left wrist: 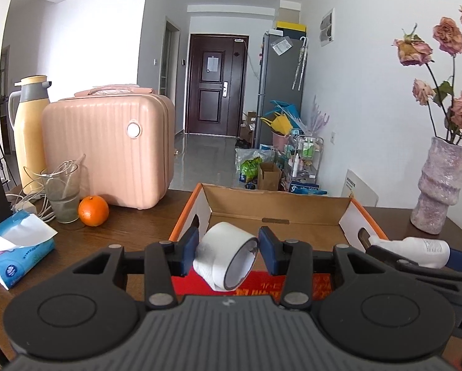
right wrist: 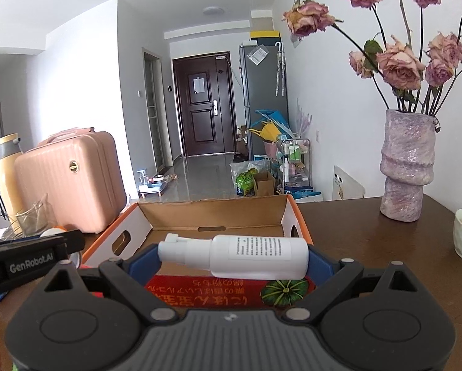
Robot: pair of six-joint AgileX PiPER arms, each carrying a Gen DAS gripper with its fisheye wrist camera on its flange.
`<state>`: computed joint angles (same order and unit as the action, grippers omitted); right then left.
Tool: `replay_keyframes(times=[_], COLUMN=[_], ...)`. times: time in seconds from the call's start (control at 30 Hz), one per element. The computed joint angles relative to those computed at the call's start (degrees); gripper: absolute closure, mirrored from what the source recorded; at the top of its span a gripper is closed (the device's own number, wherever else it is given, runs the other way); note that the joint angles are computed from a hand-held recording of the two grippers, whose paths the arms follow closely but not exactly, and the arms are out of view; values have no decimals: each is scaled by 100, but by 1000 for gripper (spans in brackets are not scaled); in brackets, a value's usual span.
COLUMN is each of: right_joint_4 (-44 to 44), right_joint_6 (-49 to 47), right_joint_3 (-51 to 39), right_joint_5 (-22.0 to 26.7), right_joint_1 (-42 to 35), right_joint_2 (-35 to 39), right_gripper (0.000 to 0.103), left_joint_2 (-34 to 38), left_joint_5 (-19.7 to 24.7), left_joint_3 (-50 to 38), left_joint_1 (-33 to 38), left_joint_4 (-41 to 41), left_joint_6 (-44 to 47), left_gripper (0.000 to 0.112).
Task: Organize rigid objects
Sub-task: 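Carry tape roll and spray bottle over the red box with both grippers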
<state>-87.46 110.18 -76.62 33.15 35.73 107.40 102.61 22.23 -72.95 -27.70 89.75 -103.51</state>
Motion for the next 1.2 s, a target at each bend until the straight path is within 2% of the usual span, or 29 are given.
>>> replay_keyframes(times=[0.2,0.53,0.63,0.8,0.97,1.2], right_joint_4=[353,1494,2092,3010,3573,4221], right_joint_6=[-439,-1783,-2432,-3507,-4265,-5082], right_joint_3=[-526,-1593,-2034,-2795,-3416,-4210], right_joint_5=[-275,-438,-462,-373,-164,140], right_joint_1=[-308,-619,-722,-861,-899,-973], right_joint_2=[375,1044,1313,1757,2114,2577], right_gripper=[7,7,7,7,7,7], left_joint_2=[467,1282,1561,2014,2469,2968], left_joint_5=[-30,110,229,429,695,1012], left_joint_3=[-625,-1855,-2303,-3044,-3812,-4652], left_joint_1=[122,302,357,447,496,556], left_joint_4=[-561,-2313,-2870,-3765,-4525,-5103], left_joint_6=[570,2452,3069,4048,4983,5672], left_gripper=[69,69,69,69,69,69])
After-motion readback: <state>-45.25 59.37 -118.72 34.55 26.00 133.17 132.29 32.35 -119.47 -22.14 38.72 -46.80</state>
